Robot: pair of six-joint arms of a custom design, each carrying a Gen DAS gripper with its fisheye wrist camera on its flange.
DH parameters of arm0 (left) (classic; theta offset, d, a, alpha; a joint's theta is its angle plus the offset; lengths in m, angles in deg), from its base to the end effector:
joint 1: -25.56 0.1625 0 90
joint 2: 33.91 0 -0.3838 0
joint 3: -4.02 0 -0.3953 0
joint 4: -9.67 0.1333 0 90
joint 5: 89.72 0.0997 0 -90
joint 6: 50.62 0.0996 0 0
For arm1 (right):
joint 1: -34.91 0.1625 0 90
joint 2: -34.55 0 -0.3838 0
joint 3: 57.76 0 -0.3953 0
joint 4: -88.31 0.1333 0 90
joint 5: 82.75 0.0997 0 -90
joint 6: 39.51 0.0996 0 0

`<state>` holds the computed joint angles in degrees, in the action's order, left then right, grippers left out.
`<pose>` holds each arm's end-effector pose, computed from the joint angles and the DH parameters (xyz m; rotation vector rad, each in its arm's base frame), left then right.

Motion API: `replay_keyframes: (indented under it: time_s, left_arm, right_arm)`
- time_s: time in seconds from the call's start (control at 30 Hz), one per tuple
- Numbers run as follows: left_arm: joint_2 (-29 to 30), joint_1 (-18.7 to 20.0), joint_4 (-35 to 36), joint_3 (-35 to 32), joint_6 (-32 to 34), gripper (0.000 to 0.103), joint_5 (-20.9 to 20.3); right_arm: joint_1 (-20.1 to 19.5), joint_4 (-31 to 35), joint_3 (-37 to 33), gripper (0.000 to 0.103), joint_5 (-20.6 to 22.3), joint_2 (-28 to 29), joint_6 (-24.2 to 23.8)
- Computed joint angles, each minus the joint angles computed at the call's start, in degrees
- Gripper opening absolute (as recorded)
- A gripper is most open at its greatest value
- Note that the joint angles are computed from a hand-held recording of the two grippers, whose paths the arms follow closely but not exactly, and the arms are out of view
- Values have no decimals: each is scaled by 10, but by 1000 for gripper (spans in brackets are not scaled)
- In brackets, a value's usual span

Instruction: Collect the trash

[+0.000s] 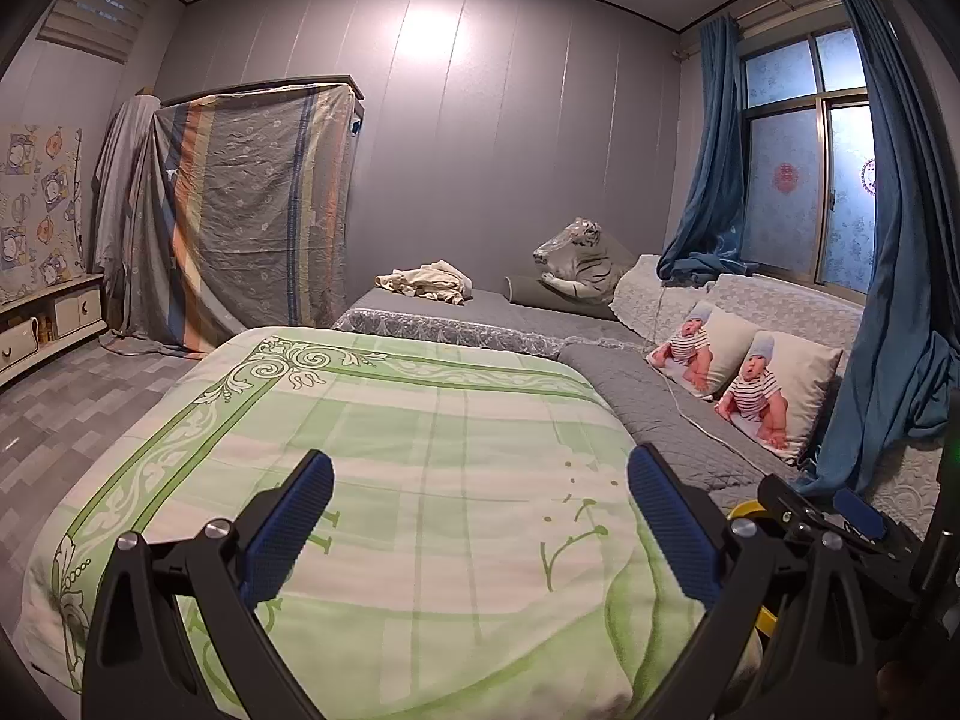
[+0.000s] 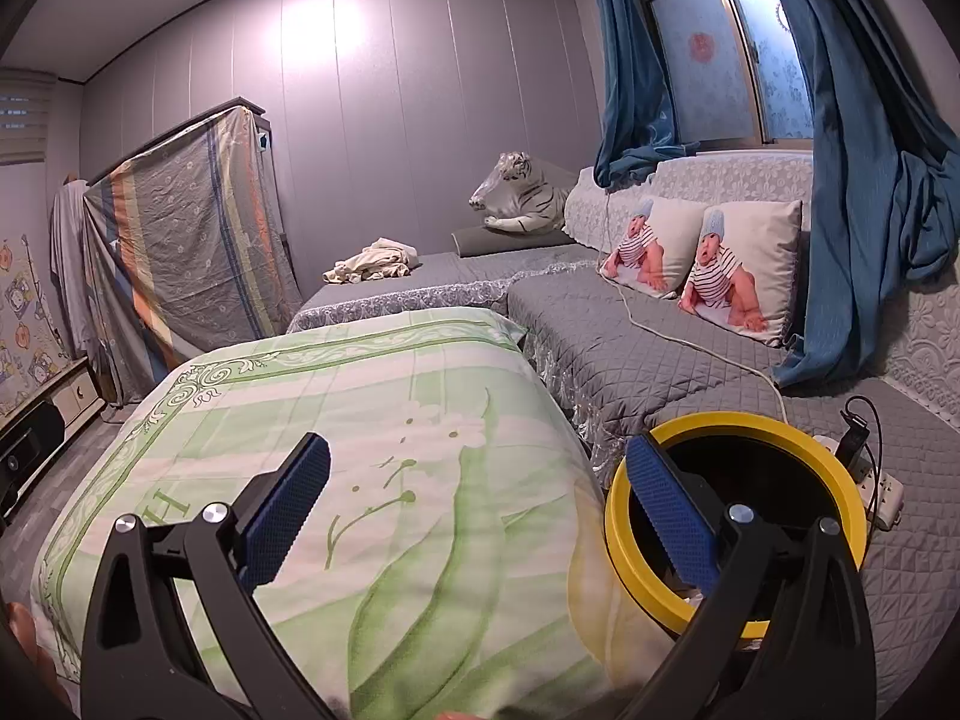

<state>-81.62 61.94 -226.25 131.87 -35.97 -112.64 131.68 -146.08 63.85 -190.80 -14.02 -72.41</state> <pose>-0.1903 -0.4197 0.1320 0.3859 1.9983 -1.5540 0.1596 -0.4754 0.1363 0.5058 -2.1345 1.4459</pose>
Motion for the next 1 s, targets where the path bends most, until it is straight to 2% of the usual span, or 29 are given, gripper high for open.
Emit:
replay_keyframes:
  time_s: [1.0]
  left_arm:
    - [-5, 5, 25, 6, -32, 95, -12]
  right_arm:
    - [-6, 16, -1, 94, -3, 2, 10]
